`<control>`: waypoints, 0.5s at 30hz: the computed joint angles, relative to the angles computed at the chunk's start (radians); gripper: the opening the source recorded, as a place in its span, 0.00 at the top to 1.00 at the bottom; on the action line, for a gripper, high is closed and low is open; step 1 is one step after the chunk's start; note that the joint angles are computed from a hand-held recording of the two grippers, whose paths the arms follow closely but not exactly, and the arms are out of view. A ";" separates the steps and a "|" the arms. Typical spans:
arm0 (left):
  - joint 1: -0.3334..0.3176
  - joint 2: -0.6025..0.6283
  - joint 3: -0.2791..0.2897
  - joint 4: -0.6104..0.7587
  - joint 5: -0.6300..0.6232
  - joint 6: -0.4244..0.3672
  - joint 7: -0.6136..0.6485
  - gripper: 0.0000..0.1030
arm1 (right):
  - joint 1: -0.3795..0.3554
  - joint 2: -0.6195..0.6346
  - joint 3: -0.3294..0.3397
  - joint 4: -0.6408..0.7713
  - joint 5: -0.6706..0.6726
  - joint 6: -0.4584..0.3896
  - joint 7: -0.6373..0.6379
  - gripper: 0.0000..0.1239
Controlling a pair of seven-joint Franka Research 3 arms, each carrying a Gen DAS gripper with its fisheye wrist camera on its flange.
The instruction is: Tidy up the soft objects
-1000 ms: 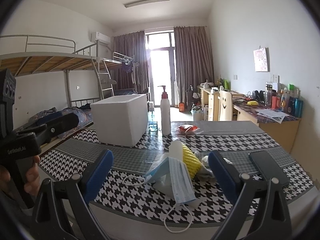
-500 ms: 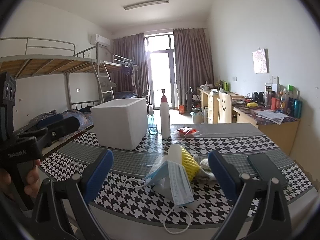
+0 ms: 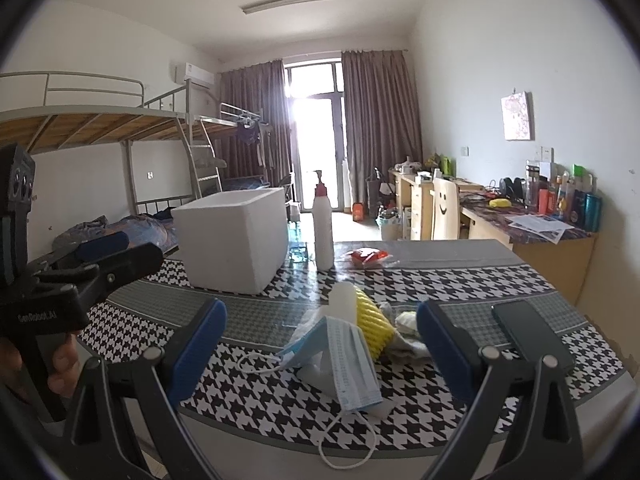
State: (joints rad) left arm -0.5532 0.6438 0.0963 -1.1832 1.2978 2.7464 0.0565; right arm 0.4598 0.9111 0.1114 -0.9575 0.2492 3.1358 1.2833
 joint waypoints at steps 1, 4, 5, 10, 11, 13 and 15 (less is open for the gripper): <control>0.008 0.009 -0.010 0.012 -0.018 0.001 0.025 0.01 | 0.008 0.007 -0.019 0.013 0.000 -0.011 0.014 0.21; 0.023 0.045 -0.025 0.055 -0.078 0.011 0.105 0.01 | 0.025 0.036 -0.067 0.060 -0.008 -0.041 0.058 0.21; 0.026 0.055 -0.028 0.064 -0.100 0.016 0.133 0.01 | 0.028 0.041 -0.075 0.067 -0.014 -0.046 0.070 0.21; 0.030 0.094 -0.025 0.101 -0.211 0.023 0.232 0.01 | 0.038 0.064 -0.116 0.100 -0.051 -0.092 0.133 0.21; 0.030 0.102 -0.025 0.109 -0.231 0.024 0.252 0.01 | 0.038 0.066 -0.118 0.102 -0.059 -0.098 0.138 0.21; 0.027 0.121 -0.019 0.132 -0.264 0.022 0.284 0.01 | 0.045 0.072 -0.138 0.109 -0.076 -0.109 0.161 0.21; 0.036 0.145 -0.035 0.159 -0.317 0.020 0.351 0.01 | 0.044 0.077 -0.138 0.116 -0.088 -0.117 0.173 0.21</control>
